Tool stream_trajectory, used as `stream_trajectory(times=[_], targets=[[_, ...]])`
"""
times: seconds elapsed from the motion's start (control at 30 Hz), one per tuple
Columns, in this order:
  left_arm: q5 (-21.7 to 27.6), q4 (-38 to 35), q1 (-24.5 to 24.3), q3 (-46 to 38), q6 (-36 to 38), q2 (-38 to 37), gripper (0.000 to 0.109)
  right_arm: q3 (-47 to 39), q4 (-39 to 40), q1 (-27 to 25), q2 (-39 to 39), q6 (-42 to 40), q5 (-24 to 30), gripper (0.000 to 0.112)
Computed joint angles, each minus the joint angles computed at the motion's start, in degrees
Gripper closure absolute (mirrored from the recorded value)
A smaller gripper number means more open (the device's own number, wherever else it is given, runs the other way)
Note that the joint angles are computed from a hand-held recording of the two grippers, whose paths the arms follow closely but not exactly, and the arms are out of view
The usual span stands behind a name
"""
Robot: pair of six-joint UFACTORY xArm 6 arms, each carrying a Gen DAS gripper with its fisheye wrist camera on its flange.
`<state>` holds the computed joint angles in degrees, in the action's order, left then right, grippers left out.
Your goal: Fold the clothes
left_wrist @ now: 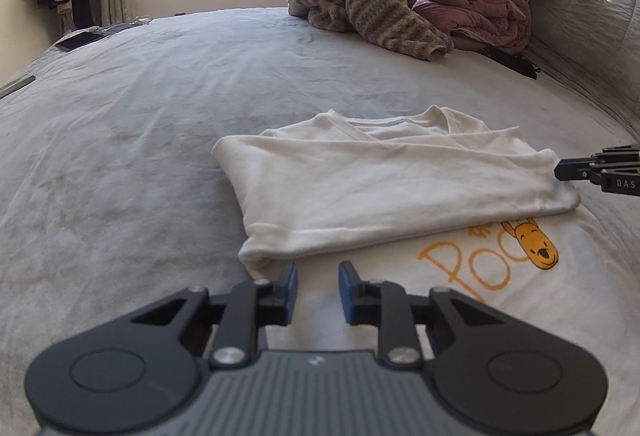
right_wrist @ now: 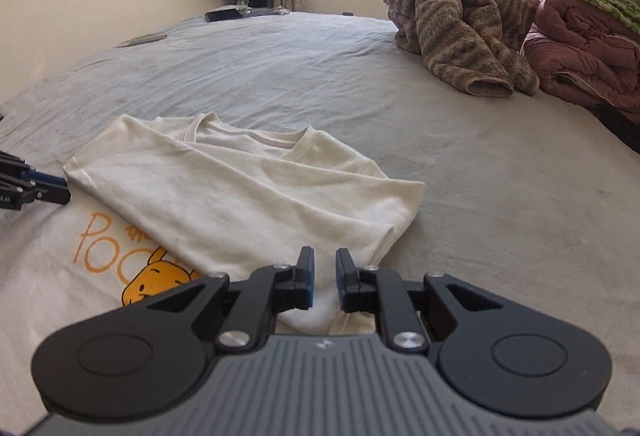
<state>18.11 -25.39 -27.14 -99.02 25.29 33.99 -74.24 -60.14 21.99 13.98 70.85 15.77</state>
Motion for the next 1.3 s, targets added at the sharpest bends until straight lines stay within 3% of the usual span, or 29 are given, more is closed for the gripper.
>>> stream_trajectory(times=[0.07,0.2,0.27,0.33,0.5,0.6,0.73,0.87,1.0,1.13,1.3], targets=[[-1.51,-1.4,-0.5,-0.09,0.61,-0.18,0.084,0.06,-3.43,-0.88,-0.35,4.09,-0.47,0.096],[-1.02,0.72,-0.36,-3.72,-3.78,2.46,0.083,-0.54,2.19,-0.72,1.83,-1.47,3.25,0.093],[0.64,2.52,0.11,-5.96,-7.21,4.17,0.083,-1.02,3.4,-1.0,2.61,-1.71,3.99,0.075],[2.6,3.63,0.66,-6.65,-10.08,4.69,0.084,-1.42,3.54,-1.52,2.87,-0.54,3.66,0.075],[4.1,4.37,1.1,-6.07,-13.48,3.65,0.085,-1.92,-6.79,-1.11,1.46,8.48,3.54,0.075],[2.93,2.61,0.94,-5.19,-12.03,2.7,0.085,-2.09,-5.36,-0.69,1.89,6.21,2.08,0.075],[1.96,2.08,0.83,-5.03,-10.79,2.81,0.085,-3.31,0.38,0.37,4.06,-1.06,4.77,0.074],[3.72,4.2,1.37,-6.39,-13.17,3.88,0.085,-3.75,-0.82,0.74,4.12,0.7,6.45,0.068],[6.94,13.05,1.94,-7.39,-21.74,4.05,0.089,-4.06,-3.26,1.22,3.96,2.36,6.91,0.068],[7.03,13.09,2.1,-6.81,-21.97,3.49,0.09,-4.71,-3.01,1.99,4.47,1.61,9.46,0.068],[6.69,13.8,2.11,-4.99,-21.43,1.46,0.09,-5.13,-7.8,3.31,3.43,5.62,8.95,0.068]])
